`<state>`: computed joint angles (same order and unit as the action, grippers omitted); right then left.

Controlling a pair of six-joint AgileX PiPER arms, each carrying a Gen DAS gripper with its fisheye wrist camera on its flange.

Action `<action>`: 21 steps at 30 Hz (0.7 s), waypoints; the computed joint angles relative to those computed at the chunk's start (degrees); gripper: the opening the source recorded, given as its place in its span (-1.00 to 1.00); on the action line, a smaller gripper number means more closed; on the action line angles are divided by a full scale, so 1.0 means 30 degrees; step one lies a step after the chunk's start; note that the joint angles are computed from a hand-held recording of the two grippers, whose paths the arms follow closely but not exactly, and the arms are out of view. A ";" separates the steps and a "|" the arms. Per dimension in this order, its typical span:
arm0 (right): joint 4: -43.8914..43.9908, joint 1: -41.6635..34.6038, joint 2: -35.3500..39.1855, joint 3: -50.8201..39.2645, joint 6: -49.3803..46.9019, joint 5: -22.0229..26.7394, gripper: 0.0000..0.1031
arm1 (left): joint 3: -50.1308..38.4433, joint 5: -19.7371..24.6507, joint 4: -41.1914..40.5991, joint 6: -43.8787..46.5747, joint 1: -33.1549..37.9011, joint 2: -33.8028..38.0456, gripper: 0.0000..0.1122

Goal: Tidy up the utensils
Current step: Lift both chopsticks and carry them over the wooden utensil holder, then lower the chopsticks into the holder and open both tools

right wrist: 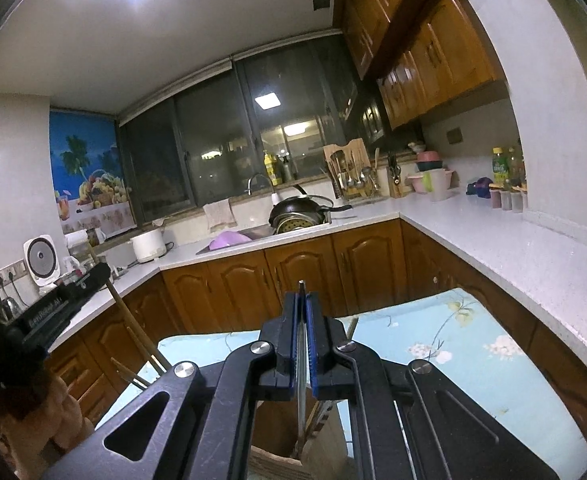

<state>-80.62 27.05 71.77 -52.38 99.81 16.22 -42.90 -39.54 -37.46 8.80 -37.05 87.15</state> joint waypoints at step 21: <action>0.4782 -0.0962 0.0312 0.0686 -0.4421 -0.1462 -0.91 | -0.2577 0.7237 -0.3070 0.7841 0.2195 -0.2000 -0.90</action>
